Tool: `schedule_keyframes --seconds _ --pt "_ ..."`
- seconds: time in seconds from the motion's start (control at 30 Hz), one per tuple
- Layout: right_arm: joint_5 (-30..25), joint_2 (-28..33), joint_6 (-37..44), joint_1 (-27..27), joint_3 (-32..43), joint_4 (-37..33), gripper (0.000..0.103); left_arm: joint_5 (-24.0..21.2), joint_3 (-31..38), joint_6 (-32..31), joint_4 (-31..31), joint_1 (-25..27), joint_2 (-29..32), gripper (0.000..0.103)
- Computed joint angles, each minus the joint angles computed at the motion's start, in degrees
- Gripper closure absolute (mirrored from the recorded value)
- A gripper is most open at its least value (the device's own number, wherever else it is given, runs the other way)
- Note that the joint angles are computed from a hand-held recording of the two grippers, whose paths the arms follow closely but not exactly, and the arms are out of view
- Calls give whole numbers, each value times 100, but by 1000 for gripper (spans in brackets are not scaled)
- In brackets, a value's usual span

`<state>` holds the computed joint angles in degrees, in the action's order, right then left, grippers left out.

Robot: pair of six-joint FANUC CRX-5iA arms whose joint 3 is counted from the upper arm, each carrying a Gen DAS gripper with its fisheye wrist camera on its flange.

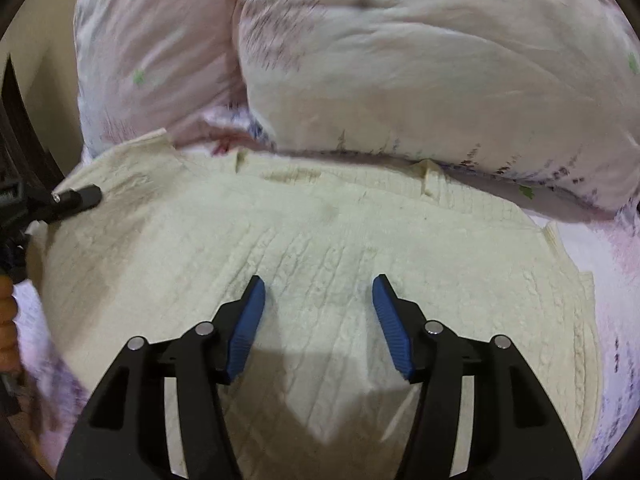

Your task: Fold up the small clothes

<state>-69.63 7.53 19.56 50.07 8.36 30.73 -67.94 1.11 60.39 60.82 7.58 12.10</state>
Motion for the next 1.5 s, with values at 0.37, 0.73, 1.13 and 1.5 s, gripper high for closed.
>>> schedule_keyframes --seconds 0.37,0.73,1.13,1.5 --pt "-140 -1453 -1562 149 -1397 807 46 354 170 -187 237 -1037 -345 86" --pt "-697 -2612 -2819 304 -2467 888 46 708 698 479 -1066 -2560 28 89" --pt "416 -3501 -3254 68 -2980 475 42 67 140 -1175 29 -2443 -297 36" --pt "1857 -2722 -1215 -1101 -2002 -2476 39 691 145 429 -1451 -1528 -411 32"
